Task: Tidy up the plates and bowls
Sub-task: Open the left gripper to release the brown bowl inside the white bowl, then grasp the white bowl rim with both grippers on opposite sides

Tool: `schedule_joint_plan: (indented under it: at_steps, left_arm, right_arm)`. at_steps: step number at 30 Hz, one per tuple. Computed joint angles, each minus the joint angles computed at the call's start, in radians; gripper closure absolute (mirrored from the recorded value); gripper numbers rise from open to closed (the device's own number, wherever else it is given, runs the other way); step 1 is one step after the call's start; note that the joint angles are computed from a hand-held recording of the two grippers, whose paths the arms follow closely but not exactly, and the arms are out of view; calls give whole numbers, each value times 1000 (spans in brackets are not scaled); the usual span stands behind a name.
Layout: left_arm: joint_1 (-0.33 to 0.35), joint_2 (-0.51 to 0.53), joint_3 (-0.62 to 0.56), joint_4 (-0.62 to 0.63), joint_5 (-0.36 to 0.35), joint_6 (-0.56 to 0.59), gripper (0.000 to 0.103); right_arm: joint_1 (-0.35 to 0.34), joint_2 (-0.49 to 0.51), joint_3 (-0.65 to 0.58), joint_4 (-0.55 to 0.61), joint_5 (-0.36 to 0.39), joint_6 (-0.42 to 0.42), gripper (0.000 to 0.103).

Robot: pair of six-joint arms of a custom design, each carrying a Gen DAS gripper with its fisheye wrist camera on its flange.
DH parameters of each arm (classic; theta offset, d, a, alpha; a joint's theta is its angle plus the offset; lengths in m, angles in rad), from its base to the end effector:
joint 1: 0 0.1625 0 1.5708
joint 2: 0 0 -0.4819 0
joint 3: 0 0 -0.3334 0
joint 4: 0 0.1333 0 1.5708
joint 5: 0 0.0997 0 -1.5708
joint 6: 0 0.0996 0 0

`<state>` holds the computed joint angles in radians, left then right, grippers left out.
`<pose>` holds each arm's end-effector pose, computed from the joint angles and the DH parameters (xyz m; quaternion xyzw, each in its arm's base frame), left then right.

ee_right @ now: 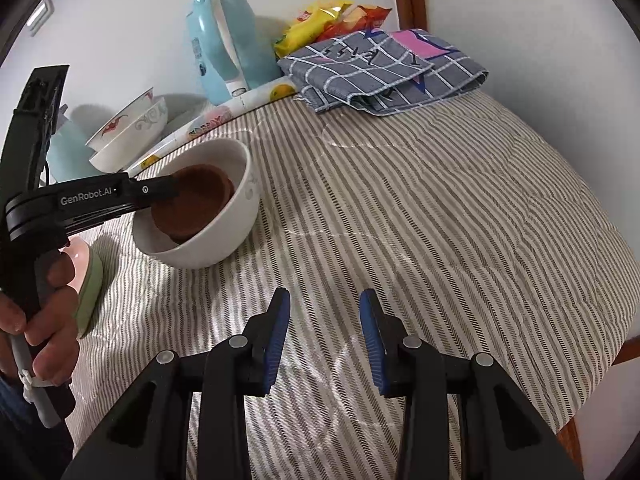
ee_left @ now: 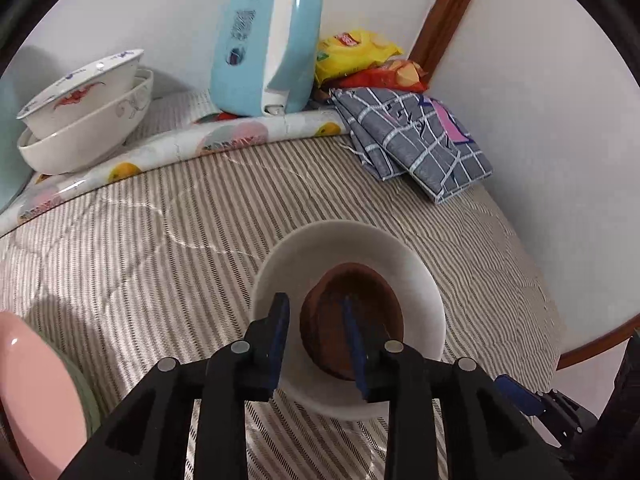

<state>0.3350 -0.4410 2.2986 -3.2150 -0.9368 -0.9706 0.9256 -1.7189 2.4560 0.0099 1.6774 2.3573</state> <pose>-0.3352 -0.3203 -0.0511 0.1578 0.9321 -0.2311 0.2300 -0.0106 -0.2181 0.2746 0.0423 -0.9143 0.2699 0.2989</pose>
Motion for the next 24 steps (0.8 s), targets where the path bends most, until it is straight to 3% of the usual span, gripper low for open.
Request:
schedule_joint_plan:
  at_steps: [8, 16, 24]
  left_arm:
    - [-29, -41, 43, -6, 24, -23, 76]
    - [-41, -87, 80, 60, 55, -86, 76]
    - [-30, -100, 91, 111, 71, -108, 76]
  right_arm:
    - [126, 17, -12, -8, 62, 52, 67]
    - [315, 96, -64, -33, 187, 121, 67]
    - [374, 198, -135, -47, 244, 156, 67]
